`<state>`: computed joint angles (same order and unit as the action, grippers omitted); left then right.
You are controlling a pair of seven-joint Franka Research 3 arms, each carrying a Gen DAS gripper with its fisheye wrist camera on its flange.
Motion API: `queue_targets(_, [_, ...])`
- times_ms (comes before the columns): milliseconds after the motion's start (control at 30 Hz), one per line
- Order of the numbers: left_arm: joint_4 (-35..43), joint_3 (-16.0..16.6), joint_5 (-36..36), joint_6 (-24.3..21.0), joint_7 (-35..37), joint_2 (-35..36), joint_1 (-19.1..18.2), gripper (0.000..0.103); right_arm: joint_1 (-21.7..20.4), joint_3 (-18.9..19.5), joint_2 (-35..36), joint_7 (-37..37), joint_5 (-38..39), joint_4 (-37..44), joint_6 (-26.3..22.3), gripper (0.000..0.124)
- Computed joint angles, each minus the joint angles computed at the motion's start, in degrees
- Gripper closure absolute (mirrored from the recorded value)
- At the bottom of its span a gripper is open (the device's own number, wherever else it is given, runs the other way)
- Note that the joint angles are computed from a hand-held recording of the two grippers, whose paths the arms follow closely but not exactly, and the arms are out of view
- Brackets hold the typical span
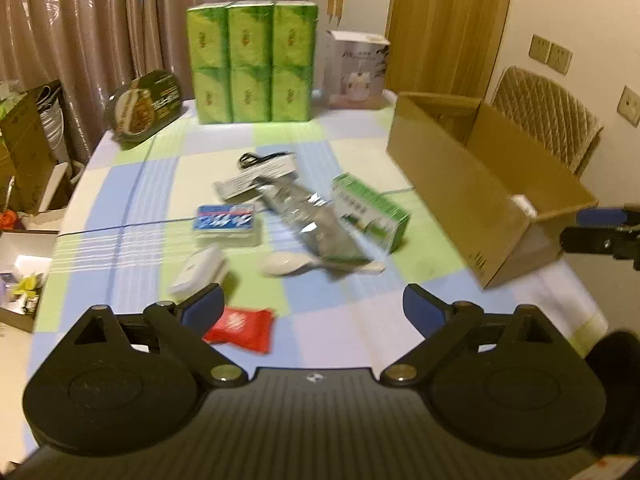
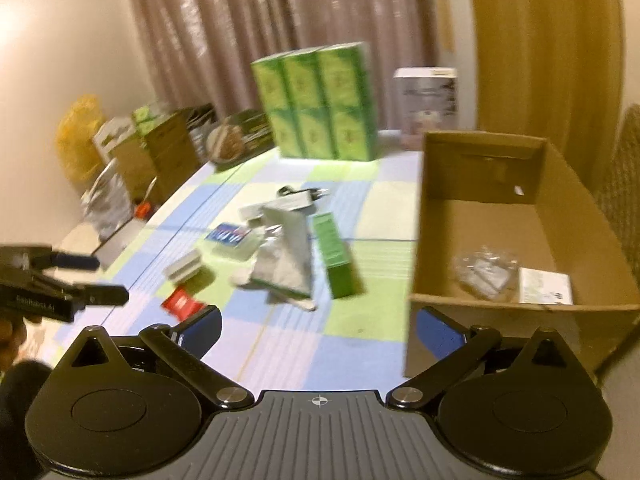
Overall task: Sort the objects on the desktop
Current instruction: 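Return both tools to the table above the remaining objects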
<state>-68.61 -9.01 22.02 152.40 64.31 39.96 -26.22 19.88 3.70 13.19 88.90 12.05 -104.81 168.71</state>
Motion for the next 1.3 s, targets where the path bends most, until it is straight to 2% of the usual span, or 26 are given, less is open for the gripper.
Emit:
queue_targets(133, [-6.26, 0.05, 0.67, 1.15, 1.62, -3.96, 1.93, 0.007, 0.03, 1.59, 1.48, -3.18, 0.99, 1.48, -1.42, 0.023])
queue_targets(300, [-9.94, -0.72, 0.77, 1.49, 4.19, -6.22, 3.97, 0.007, 0.83, 1.91, 3.07, -5.28, 1.29, 3.17, -2.81, 0.023])
queue_targets(400, [-11.27, -1.79, -0.81, 2.05, 5.70, -6.68, 5.37, 0.006, 1.64, 1.36, 4.12, -5.39, 0.31, 4.55, -3.96, 0.023])
queue_targets(700, [-12.19, -2.24, -2.07, 2.30, 9.39, -6.23, 6.70, 0.006, 2.89, 1.27, 7.64, -6.67, -1.36, 9.23, -7.35, 0.023])
queue_targets(800, [-11.57, -2.85, -3.26, 2.56, 11.17, -5.49, 7.53, 0.006, 2.59, 2.46, 9.55, -9.86, -1.03, 11.72, -8.69, 0.023])
queue_targets(900, [-10.31, -5.42, -6.26, 3.35, 16.28, -4.05, 9.92, 0.006, 2.67, 3.61, 11.97, -14.78, -1.05, 14.60, -9.72, 0.023])
queue_targets(1067, [-5.99, -8.32, -11.05, 2.07, 25.97, -0.58, 12.96, 0.006, 3.43, 4.93, 17.48, -24.02, -1.50, 21.59, -12.82, 0.023])
queue_targets(1200, [-2.18, -12.21, -16.24, -0.63, 37.64, 2.56, 16.22, 0.006, 4.26, 5.58, 23.09, -31.15, -1.66, 29.31, -16.94, 0.023])
queue_targets(1300, [2.56, -12.17, -18.39, -4.72, 43.94, 5.53, 16.16, 0.006, 5.33, 5.38, 28.34, -35.53, -2.08, 37.08, -21.44, 0.025])
